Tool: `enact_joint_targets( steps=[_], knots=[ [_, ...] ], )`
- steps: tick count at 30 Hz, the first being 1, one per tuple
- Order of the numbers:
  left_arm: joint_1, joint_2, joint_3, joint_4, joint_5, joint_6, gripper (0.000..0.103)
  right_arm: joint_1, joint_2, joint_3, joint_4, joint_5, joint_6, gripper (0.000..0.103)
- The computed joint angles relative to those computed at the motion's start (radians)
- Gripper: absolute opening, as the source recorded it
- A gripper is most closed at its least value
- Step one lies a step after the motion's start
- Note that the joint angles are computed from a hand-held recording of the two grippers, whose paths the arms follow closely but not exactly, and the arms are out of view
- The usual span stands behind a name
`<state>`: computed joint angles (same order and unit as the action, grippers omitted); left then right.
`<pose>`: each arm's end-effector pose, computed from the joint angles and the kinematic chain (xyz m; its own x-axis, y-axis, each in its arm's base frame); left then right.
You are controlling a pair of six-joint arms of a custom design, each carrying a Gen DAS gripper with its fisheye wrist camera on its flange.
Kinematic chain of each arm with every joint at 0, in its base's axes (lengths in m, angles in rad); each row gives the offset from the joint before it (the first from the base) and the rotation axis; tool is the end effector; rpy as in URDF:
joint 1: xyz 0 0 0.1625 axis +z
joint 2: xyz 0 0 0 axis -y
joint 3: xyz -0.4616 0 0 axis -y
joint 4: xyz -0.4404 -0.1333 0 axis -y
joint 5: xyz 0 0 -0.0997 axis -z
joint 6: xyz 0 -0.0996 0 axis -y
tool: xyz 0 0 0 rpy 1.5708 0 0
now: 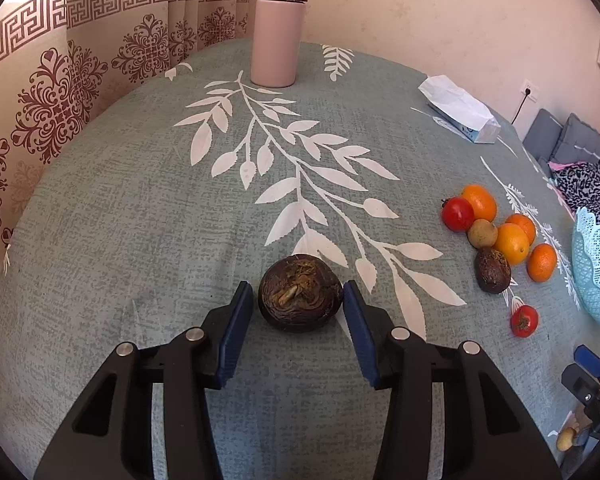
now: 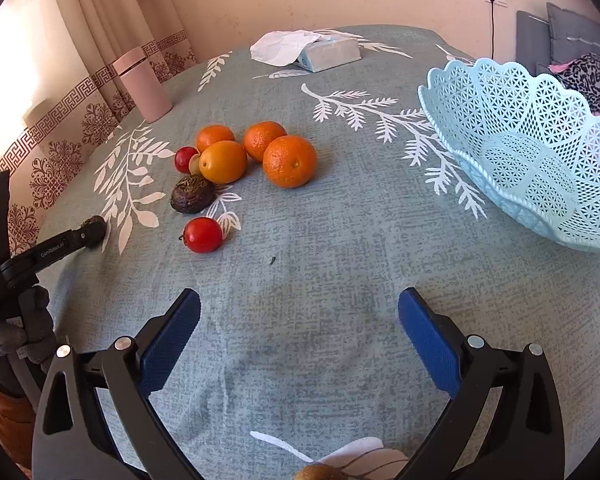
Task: Organize fruits
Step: 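Grasp the dark brown fruit with left tool while right tool grasps red tomato, then carry the tomato into the blue basket and open right tool while left lifts dark fruit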
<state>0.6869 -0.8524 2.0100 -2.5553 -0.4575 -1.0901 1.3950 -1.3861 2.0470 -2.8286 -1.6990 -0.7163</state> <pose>-0.3005 -0.5344 0.0462 -0.7496 -0.3506 -0.5614 0.2098 0.6786 -0.7040 0.0189 -0.5827 0.3203 -0.8220 -0.3505 0.4488 -0.5238 0.7746 -0.3545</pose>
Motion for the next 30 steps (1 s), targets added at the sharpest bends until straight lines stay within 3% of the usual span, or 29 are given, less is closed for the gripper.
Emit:
enact_joint_targets(
  steps=[4,6,12,18,30],
  knots=[
    [-0.008,0.002,0.007,-0.002,0.017,-0.013,0.043,0.037,0.01,0.008,-0.044,-0.005,-0.002,0.1],
    [-0.014,0.001,0.017,-0.02,0.029,-0.015,0.043,0.074,0.033,0.019,-0.103,-0.041,-0.05,0.085],
    [-0.018,-0.008,0.032,-0.03,0.042,-0.047,0.043,0.151,0.13,0.007,-0.19,-0.137,-0.159,0.065],
    [-0.012,-0.011,0.033,-0.035,0.028,-0.05,0.043,0.159,0.188,-0.043,-0.138,-0.192,-0.113,0.032],
    [-0.023,-0.006,0.037,-0.052,0.045,-0.038,0.043,0.108,0.044,-0.005,-0.157,-0.051,-0.056,0.031]
  ],
)
